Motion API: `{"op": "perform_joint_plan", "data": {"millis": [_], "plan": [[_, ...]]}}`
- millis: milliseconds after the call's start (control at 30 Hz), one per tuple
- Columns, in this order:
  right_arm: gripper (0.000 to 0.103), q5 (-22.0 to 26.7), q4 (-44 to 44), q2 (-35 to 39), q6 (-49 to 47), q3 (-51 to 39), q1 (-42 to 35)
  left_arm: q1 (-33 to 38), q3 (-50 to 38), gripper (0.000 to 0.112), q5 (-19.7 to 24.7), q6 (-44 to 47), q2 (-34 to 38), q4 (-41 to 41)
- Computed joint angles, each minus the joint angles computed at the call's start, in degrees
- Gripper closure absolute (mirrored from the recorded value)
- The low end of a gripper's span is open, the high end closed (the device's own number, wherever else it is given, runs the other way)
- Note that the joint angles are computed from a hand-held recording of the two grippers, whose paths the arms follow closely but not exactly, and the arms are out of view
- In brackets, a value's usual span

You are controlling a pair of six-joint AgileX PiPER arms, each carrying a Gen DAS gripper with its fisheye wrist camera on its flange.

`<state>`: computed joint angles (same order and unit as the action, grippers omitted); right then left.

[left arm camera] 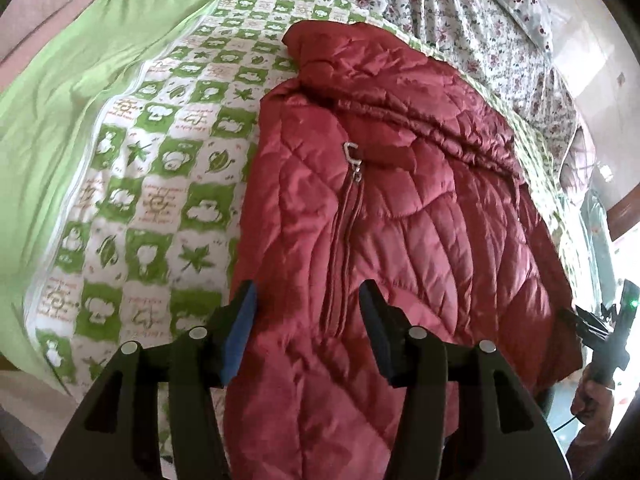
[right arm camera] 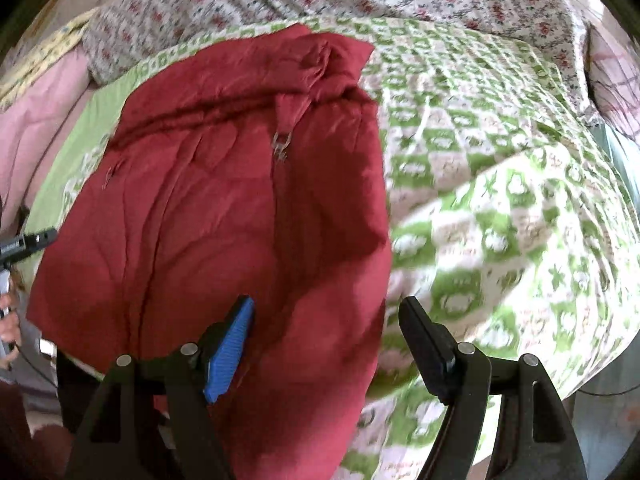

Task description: Fold large clothes

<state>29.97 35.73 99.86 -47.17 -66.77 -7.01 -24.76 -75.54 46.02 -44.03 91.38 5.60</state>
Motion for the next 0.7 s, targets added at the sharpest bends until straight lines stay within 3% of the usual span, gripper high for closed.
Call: {"op": "perform_joint_plan", "data": {"millis": [200, 367, 567, 700], "plan": [[0.027, -0.2, 5.3, -2.4, -7.5, 5.4, -1.4, 0.1, 5.7, 0.055, -0.1, 0.0, -2.7, -1.5], [0.03, 4.3, 13.4, -3.0, -15.8, 7.2, -4.6, -0.1, 10.2, 0.052, -2.7, 1.7, -4.9, -4.3], [0.047, 6.2, 13.2, -3.7, -17.3, 7.9, -5.1, -0.5, 11.9, 0.052, -5.2, 6.7, -5.9, -9.3], [0.048, 8.5, 14.3, -3.3, -18.0, 7.6, -6.3, -2.4, 11.7, 0.052, -5.8, 6.0, -5.3, -8.0]]}}
